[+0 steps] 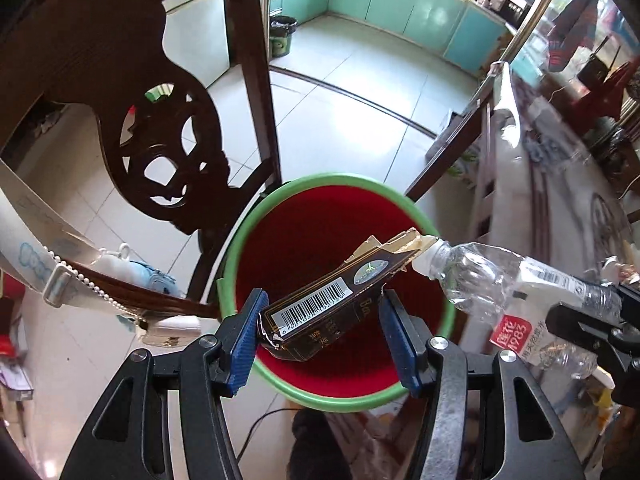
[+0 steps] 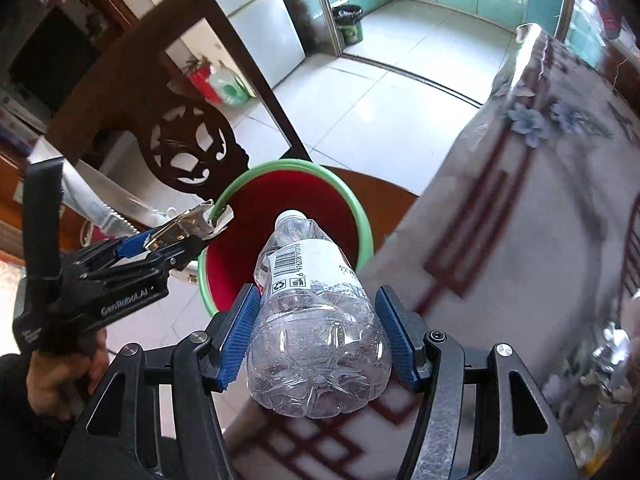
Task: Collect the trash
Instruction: 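Open both tools to drop the bottle and box into the red bucket, then grasp the yellow carton with the right tool while the left tool grasps crumpled foil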
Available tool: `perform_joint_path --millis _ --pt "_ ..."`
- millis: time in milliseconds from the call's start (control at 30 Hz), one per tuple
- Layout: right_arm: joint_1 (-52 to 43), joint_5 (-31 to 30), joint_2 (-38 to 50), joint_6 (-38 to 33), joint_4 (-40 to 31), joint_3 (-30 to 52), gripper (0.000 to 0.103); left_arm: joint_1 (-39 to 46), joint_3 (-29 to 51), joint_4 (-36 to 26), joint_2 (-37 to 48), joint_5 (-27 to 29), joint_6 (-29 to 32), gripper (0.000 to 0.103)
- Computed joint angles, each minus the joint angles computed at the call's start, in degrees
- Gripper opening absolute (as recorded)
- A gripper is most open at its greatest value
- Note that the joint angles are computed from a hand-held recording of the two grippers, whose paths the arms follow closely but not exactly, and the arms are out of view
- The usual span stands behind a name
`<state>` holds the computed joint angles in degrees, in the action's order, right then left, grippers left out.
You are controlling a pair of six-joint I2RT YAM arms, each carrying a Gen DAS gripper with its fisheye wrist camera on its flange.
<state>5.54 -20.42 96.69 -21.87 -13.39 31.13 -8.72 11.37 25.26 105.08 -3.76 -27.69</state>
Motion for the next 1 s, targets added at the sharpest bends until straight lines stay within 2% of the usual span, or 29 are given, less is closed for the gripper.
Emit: perform_joint_path --millis 167,400,533,700,767,867,1000 --pt "1.2 0.5 2.4 3.4 1.6 1.0 0.066 1.6 0.2 2.6 3.1 -0.1 3.1 0.058" --pt "-3.3 0.6 -4.6 0.9 -1.6 -1.5 0.066 -0.9 1.5 -0.5 0.9 -1.3 2.1 0.06" --pt "-9.6 -1.0 -11.8 -3.6 -6.7 -3.2 0.067 -4.7 1.6 -3.5 -3.6 -2.6 -0.5 0.06" --pt "-22.0 -5.0 -20.5 -13.4 -16.3 -3.2 0.068 -14.8 3.3 -10.6 -11.1 -5.8 -6.6 0.06" --pt "-28.6 -6.5 -22.4 -19.2 -20.7 -2.0 0.073 -19.7 5.1 -13.9 -13.2 -7.5 -9.3 0.06" --pt "-39.9 -8.6 -22.3 -29.5 -27.2 1.3 0.073 -28.2 9.4 -18.7 -14.8 -10.5 -13.3 0.06" --pt "-53.6 -7.8 -18.0 -43.5 -30.1 6.3 0.075 -38.3 16.4 -23.8 -14.2 -13.3 -17.6 0.061"
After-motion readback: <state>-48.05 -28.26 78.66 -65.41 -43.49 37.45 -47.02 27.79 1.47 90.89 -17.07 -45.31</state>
